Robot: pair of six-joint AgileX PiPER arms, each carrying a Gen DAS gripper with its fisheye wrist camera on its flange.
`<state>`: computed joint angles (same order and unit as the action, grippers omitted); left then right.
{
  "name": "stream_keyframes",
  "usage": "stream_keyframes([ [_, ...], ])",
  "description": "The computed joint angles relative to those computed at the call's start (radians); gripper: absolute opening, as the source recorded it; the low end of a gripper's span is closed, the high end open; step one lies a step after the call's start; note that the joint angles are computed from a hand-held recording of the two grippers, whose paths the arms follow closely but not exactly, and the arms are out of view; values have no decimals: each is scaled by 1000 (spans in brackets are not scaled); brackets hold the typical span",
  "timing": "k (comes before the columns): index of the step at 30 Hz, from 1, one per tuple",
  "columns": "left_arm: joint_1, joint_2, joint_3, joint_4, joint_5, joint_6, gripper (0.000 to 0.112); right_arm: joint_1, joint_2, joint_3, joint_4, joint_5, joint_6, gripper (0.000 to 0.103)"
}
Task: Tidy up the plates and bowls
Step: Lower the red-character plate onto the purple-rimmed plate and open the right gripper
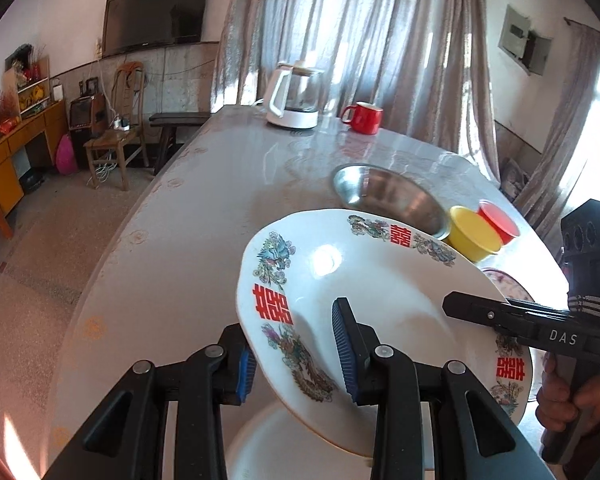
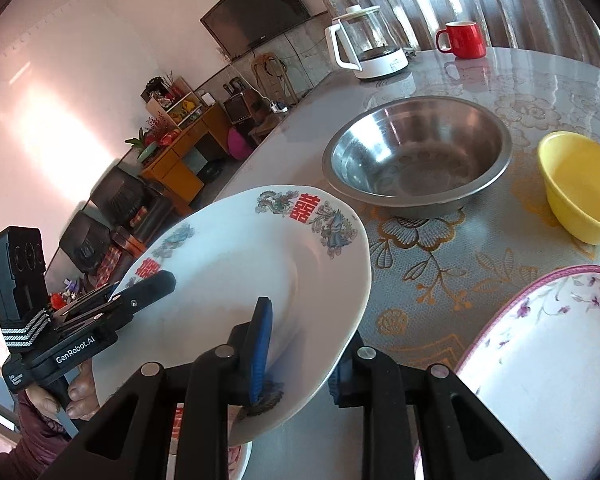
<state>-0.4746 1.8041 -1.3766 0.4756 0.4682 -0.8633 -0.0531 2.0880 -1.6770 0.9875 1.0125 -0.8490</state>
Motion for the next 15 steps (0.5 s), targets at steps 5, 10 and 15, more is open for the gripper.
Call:
stream_keyframes([
  [5,-82,21,-46,0,12,-21,35,-94,-98,139,38,-1,-84,23],
  [10,-162,96,-159,-50,32,11,35,-210,-156,236,54,8,-145,24],
  [15,-224,214,-328,-153,92,94,35,-309,-173,295,42,-3,-174,25],
])
